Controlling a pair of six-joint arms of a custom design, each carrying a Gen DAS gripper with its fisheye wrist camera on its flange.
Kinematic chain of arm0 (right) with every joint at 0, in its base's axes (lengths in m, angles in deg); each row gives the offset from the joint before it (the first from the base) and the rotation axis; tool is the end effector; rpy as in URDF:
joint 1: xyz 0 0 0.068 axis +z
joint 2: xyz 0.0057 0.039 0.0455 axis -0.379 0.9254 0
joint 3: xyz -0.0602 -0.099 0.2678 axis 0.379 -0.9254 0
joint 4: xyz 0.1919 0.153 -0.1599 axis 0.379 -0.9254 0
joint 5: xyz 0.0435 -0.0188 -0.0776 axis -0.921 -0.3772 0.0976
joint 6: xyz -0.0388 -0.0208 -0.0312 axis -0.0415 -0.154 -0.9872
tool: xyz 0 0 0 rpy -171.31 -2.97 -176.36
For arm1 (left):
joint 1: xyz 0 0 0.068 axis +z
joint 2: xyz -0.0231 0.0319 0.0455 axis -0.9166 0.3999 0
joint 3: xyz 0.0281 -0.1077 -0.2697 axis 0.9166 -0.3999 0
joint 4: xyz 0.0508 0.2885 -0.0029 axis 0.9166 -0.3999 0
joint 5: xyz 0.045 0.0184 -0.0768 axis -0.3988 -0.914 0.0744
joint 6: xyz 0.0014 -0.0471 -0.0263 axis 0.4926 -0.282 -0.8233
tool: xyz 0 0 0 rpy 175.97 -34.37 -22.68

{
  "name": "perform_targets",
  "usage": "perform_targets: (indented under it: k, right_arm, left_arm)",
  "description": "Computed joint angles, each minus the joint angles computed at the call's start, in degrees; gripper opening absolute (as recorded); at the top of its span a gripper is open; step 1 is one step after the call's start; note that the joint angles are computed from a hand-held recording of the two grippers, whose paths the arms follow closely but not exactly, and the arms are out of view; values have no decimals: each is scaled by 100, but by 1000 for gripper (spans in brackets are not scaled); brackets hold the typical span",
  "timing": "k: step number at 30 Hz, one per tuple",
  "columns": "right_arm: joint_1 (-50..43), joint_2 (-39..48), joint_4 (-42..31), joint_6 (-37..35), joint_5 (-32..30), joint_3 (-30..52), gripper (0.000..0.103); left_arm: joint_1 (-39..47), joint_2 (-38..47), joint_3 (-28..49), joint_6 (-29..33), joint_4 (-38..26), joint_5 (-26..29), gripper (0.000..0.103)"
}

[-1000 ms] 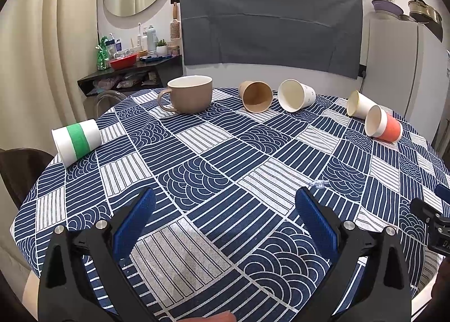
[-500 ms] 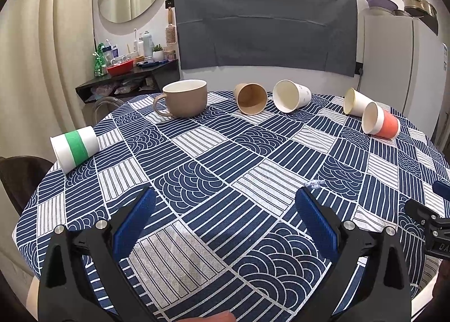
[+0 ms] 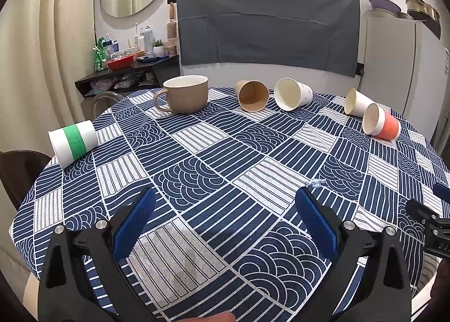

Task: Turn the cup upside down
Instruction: 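Move the right tool toward the orange-and-white paper cup lying on its side, then grasp the orange-and-white cup's rim with the right gripper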

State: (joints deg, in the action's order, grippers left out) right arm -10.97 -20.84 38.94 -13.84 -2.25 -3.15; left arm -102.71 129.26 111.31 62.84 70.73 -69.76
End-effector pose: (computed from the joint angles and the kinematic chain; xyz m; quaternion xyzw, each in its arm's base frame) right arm 0.1926 0.0354 0.1810 -0.0313 0.9013 0.0215 0.4316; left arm 0.1845 -0.1098 0.1931 -0.0427 0.8764 0.0371 0.4782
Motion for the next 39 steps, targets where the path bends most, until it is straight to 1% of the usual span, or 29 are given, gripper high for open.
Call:
perform_targets:
  k: [4, 13, 21, 24, 28, 32, 34, 37, 39]
  right_arm:
    - [8, 0, 25, -5, 40, -12, 95]
    - [-8, -61, 30, -27, 74, -42, 95]
    - [-94, 161, 71, -71, 59, 108, 95]
    - [-170, 390, 20, -85, -6, 303, 95]
    - [-191, 708, 67, -28, 255, 574, 95]
    - [-292, 1187, 81, 33, 378, 987, 95]
    - [-308, 1536, 65, 29, 524, 1293, 95]
    - [-386, 2032, -15, 66, 530, 1749, 95]
    - [-414, 2369, -64, 115, 582, 2049, 95]
  left_arm:
    - [-85, 64, 35, 18, -22, -107, 97]
    - [-115, 147, 61, 38, -4, -51, 97]
    - [-115, 118, 65, 30, 39, 4, 97]
    - [-78, 157, 79, 70, 103, 64, 97]
    - [16, 242, 92, 133, 200, 206, 97]
    - [118, 473, 151, 203, 313, 204, 97]
    - [211, 537, 147, 246, 412, 319, 97]
    - [368, 687, 153, 279, 563, 479, 97]
    - [533, 773, 187, 289, 579, 728, 97]
